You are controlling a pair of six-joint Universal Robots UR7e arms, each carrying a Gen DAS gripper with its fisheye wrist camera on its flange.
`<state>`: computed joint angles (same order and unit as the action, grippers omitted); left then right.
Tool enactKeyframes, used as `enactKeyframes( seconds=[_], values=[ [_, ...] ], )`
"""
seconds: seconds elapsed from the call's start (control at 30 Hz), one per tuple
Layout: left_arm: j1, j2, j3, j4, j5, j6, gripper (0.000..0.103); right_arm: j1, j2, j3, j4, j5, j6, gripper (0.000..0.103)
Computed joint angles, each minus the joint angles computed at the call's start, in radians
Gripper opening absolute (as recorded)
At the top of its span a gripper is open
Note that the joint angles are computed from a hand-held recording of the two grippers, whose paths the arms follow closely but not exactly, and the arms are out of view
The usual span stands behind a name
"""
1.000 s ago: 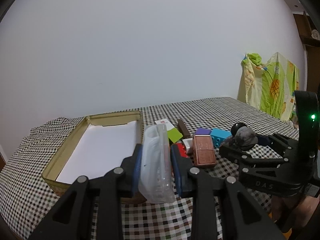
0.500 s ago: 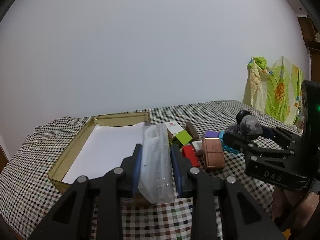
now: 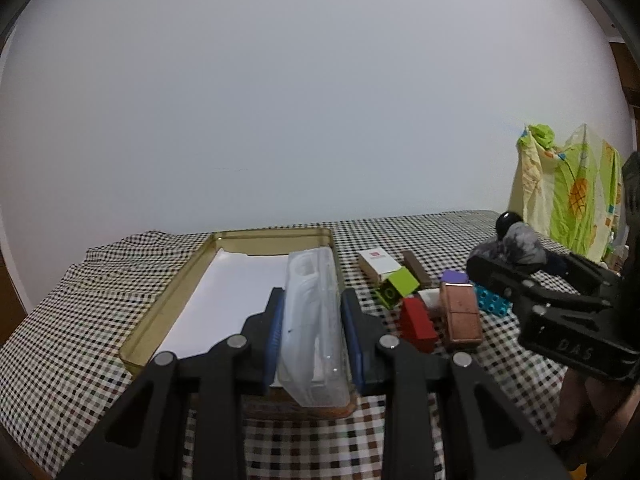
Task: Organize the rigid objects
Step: 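Lift and carry the clear box and gray pouch over the gold tin tray with both tools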
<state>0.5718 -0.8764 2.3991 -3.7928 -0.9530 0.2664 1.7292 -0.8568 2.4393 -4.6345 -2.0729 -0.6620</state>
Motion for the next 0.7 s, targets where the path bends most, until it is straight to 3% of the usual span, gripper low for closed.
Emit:
enactKeyframes(
  seconds=[0.7],
  values=[
    [0.067, 0.011, -0.035, -0.060, 0.031, 0.030, 0.024, 0.067, 0.112, -0.131, 0.028, 0.000, -0.078, 0.075]
  ],
)
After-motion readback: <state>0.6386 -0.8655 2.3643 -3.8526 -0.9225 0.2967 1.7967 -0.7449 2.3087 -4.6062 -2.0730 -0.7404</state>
